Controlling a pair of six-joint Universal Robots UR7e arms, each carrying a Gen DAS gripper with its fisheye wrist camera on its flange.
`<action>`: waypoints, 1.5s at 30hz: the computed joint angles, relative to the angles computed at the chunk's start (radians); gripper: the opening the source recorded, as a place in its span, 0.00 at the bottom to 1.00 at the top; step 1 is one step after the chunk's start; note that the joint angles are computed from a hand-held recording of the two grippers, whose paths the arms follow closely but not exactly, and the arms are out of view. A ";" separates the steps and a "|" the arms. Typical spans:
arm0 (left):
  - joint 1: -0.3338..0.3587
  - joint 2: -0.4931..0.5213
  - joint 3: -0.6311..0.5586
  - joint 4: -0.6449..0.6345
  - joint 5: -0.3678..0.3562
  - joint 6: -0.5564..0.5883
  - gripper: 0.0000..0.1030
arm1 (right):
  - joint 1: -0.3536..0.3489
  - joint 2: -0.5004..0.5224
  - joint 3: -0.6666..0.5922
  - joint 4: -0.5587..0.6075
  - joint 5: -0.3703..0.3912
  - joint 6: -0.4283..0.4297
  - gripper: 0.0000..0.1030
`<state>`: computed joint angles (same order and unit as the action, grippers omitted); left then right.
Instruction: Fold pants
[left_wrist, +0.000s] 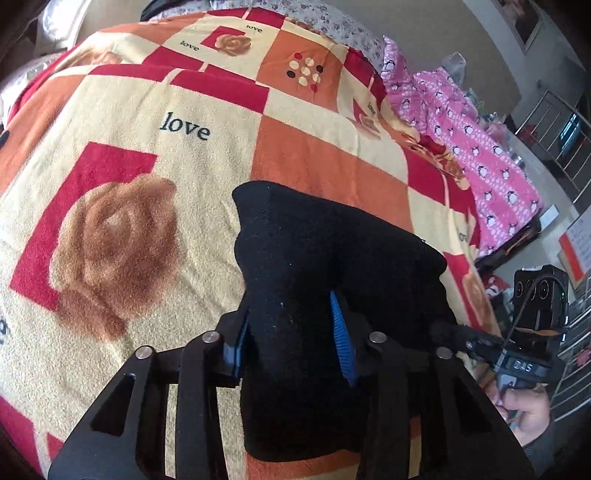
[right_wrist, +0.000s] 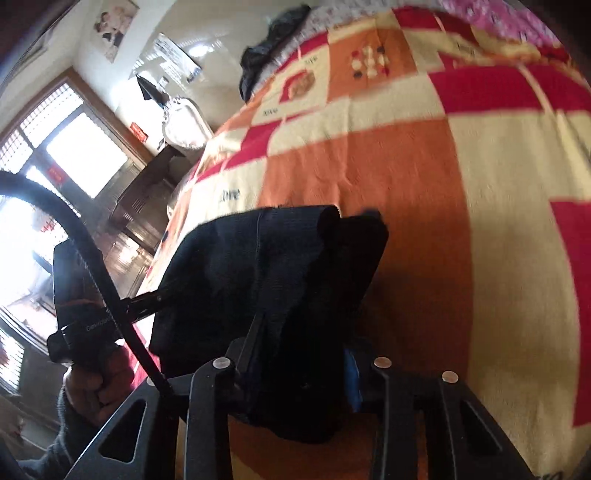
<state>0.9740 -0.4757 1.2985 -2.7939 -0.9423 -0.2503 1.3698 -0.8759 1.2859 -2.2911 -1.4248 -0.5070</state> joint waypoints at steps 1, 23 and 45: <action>0.000 0.005 0.001 -0.015 0.013 0.001 0.48 | -0.015 0.001 -0.003 0.022 0.033 -0.002 0.48; -0.174 0.047 0.190 -0.256 0.505 0.092 0.83 | -0.019 -0.147 0.521 -0.919 0.132 -0.412 0.49; -0.210 0.011 0.256 -0.133 0.474 -0.039 0.83 | -0.008 -0.153 0.501 -0.817 0.102 -0.421 0.49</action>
<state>0.7636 -0.4645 1.5541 -2.9266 -0.4684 -0.2895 1.3619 -1.0285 1.7870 -3.1083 -1.3231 -0.9281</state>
